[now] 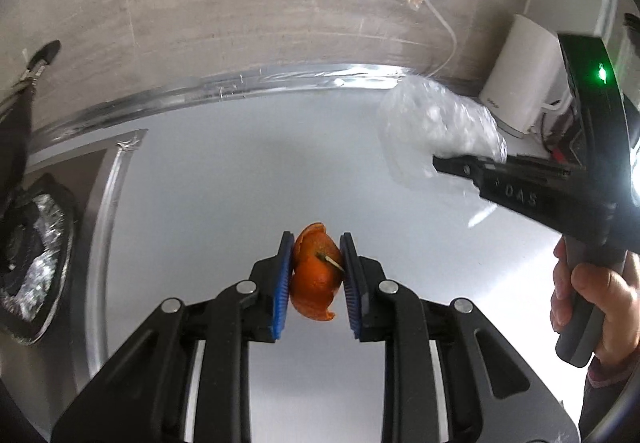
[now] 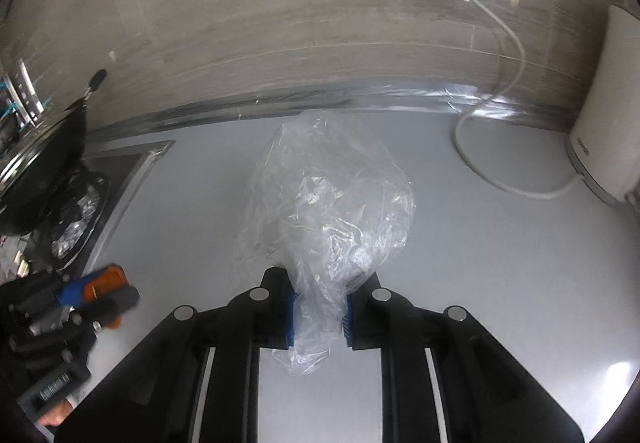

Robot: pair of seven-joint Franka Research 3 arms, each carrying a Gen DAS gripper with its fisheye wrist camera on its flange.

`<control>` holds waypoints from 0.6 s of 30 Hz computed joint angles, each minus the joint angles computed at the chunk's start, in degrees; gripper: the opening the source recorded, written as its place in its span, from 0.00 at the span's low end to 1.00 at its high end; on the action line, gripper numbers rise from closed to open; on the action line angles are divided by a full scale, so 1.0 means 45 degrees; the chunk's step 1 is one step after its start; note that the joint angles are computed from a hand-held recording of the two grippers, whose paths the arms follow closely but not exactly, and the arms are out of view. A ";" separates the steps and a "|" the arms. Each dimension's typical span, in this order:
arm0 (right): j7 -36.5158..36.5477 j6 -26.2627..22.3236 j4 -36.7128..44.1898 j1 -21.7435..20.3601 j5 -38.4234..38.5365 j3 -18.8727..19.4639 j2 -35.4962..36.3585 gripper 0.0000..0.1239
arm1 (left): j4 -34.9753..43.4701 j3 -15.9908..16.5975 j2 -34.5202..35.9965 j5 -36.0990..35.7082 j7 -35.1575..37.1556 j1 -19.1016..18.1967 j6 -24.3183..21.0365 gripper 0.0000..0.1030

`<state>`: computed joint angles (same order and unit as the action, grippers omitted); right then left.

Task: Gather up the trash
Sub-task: 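Grasp the orange peel with the left tool while the right tool grasps the clear plastic bag, then carry peel and plastic bag over the green basket and open both tools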

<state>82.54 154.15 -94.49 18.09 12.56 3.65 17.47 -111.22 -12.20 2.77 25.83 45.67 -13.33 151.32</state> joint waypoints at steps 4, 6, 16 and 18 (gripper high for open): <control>-0.0326 0.0667 -0.2374 -0.0187 0.0724 0.0192 -0.1830 0.14 | -0.0657 -0.0222 -0.0959 0.0096 0.0024 -0.0171 -0.0241 0.23; -0.0441 0.0911 -0.3662 -0.0211 0.1065 0.0243 -0.2890 0.14 | -0.0899 -0.0384 -0.1413 -0.0089 0.0216 -0.0310 -0.0589 0.23; 0.0520 0.0378 -1.0473 -0.0329 0.1297 0.0386 -0.9610 0.14 | -0.2540 -0.1309 -0.3526 -0.1820 0.0368 -0.1708 -0.1709 0.23; 0.0788 -0.0154 -1.1569 -0.0392 0.1266 0.0408 -1.0989 0.14 | -0.2838 -0.1554 -0.3827 -0.2184 0.0104 -0.2080 -0.1874 0.23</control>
